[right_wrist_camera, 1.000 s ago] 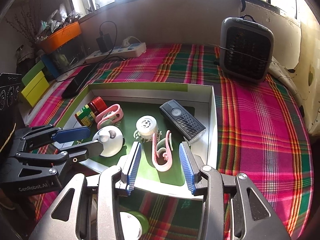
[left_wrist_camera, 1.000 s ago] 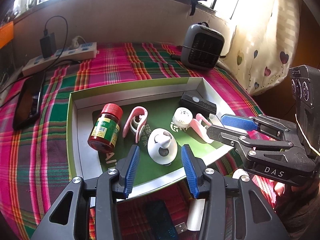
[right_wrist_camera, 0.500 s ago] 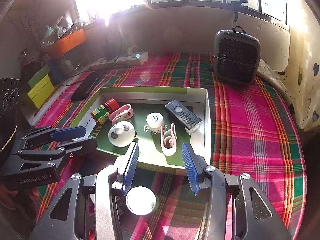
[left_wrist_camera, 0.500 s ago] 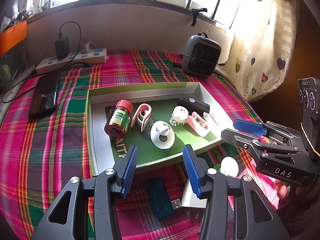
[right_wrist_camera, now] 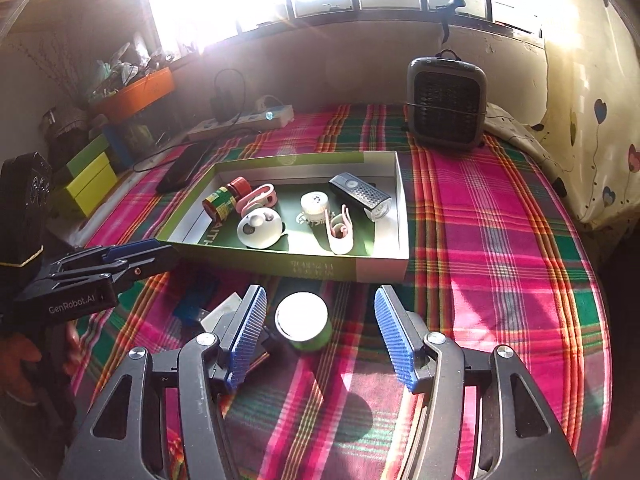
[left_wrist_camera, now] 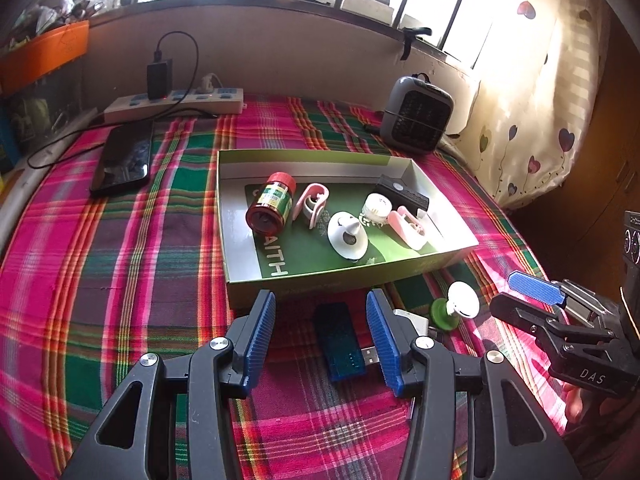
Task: Organize rigid objects
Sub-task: 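Move both open grippers back out of the box toward the remaining objects, then position the left gripper over the blue USB stick while the right gripper reaches the black lighter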
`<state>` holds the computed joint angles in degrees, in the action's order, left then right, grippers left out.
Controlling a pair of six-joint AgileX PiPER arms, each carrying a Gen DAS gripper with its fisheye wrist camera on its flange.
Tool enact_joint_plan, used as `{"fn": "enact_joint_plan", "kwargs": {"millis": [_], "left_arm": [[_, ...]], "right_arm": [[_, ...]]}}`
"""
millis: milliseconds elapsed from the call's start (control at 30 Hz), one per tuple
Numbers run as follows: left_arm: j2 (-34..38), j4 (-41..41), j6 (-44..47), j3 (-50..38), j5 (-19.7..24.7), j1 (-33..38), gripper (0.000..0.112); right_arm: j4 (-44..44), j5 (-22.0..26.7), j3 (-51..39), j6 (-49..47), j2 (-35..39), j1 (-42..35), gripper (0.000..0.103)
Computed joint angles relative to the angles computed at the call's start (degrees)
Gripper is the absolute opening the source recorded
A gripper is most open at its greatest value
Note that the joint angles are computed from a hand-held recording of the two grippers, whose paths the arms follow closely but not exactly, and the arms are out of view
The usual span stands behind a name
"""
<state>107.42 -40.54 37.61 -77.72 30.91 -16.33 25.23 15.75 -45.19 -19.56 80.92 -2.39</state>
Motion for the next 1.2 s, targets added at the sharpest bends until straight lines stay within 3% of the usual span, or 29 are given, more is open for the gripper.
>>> {"fn": "enact_joint_plan", "kwargs": {"millis": [333, 533, 667, 933, 1000, 1200], "left_arm": [[-3.5, -5.1, 5.6, 7.2, -1.7, 1.5, 0.047], [-4.7, -6.8, 7.7, 10.0, -2.0, 2.8, 0.047], [-5.1, -7.9, 9.1, 10.9, -1.8, 3.4, 0.047], [-4.3, -8.8, 10.4, 10.5, -1.0, 3.4, 0.047], [-4.0, -8.8, 10.5, 10.2, -0.7, 3.4, 0.047], [-2.7, -8.4, 10.0, 8.8, 0.1, 3.4, 0.047]], "right_arm": [[-16.3, -1.4, 3.6, 19.4, -0.6, 7.9, 0.058], [-14.5, -1.8, 3.0, 21.8, 2.2, 9.9, 0.058], [-26.2, -1.3, 1.6, 35.4, 4.1, 12.3, 0.058], [-40.4, 0.5, 0.1, 51.1, 6.4, 15.8, 0.058], [-48.0, 2.2, -0.2, 58.7, 6.7, 17.3, 0.058], [-59.9, 5.7, 0.9, 70.7, 5.8, 18.7, 0.058]]}}
